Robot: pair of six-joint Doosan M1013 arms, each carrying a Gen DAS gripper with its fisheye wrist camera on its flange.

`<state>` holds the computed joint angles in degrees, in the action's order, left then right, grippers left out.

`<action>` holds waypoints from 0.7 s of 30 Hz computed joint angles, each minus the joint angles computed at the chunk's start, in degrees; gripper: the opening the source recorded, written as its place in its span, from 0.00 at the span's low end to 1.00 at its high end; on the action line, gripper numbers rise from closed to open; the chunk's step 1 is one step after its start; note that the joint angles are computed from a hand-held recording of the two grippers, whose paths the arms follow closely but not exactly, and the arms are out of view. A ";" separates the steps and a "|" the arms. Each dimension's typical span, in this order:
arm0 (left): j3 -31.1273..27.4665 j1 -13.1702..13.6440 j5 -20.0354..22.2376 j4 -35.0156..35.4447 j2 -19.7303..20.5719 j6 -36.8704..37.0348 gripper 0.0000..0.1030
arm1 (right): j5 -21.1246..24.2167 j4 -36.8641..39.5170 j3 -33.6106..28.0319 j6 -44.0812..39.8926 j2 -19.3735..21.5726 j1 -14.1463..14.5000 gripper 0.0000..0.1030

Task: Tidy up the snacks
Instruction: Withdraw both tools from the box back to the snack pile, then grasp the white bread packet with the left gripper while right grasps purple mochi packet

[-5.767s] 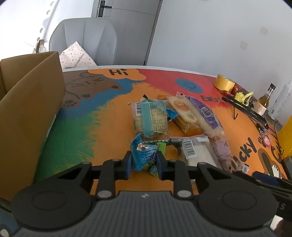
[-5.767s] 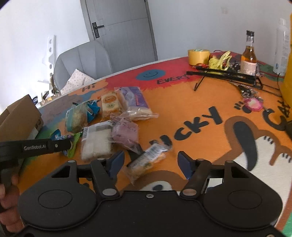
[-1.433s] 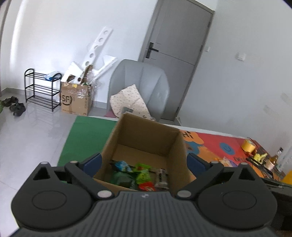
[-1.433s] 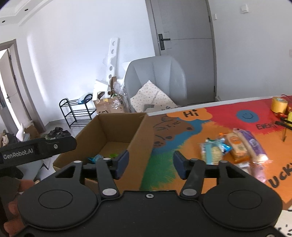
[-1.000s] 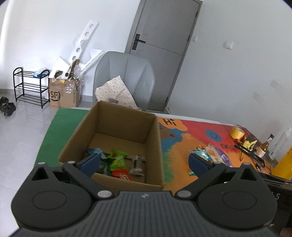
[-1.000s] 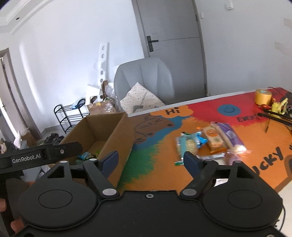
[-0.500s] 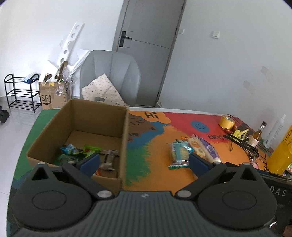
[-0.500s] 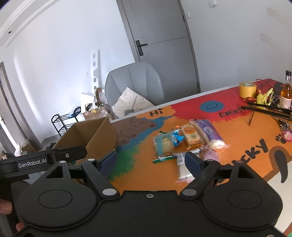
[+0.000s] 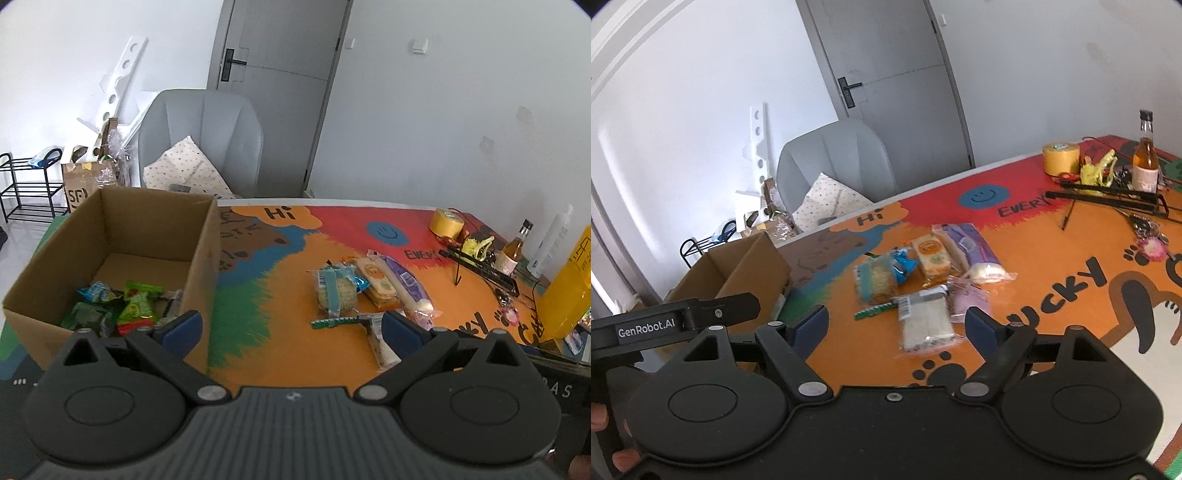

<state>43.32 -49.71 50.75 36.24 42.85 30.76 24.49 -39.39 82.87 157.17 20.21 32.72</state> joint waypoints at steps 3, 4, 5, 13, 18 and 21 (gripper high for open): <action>-1.14 -0.02 0.27 -0.87 0.82 1.02 1.00 | -0.31 0.14 0.57 0.51 -0.08 -0.44 0.79; -1.60 -0.03 0.40 -1.15 1.17 1.36 1.00 | -0.32 0.19 0.71 0.61 -0.06 -0.58 0.79; -1.98 -0.05 0.51 -1.40 1.46 1.60 0.99 | -0.37 0.25 0.88 0.73 -0.06 -0.73 0.79; -6.44 0.12 1.58 -4.86 4.56 5.34 0.97 | -1.44 2.53 1.76 0.16 0.44 -2.16 0.76; -10.01 0.34 2.24 -7.42 6.94 8.36 0.94 | -1.88 5.22 1.80 -1.32 1.13 -3.30 0.70; -12.88 0.47 3.22 -8.90 8.75 10.23 0.91 | -2.35 6.57 1.60 -1.87 1.66 -3.95 0.70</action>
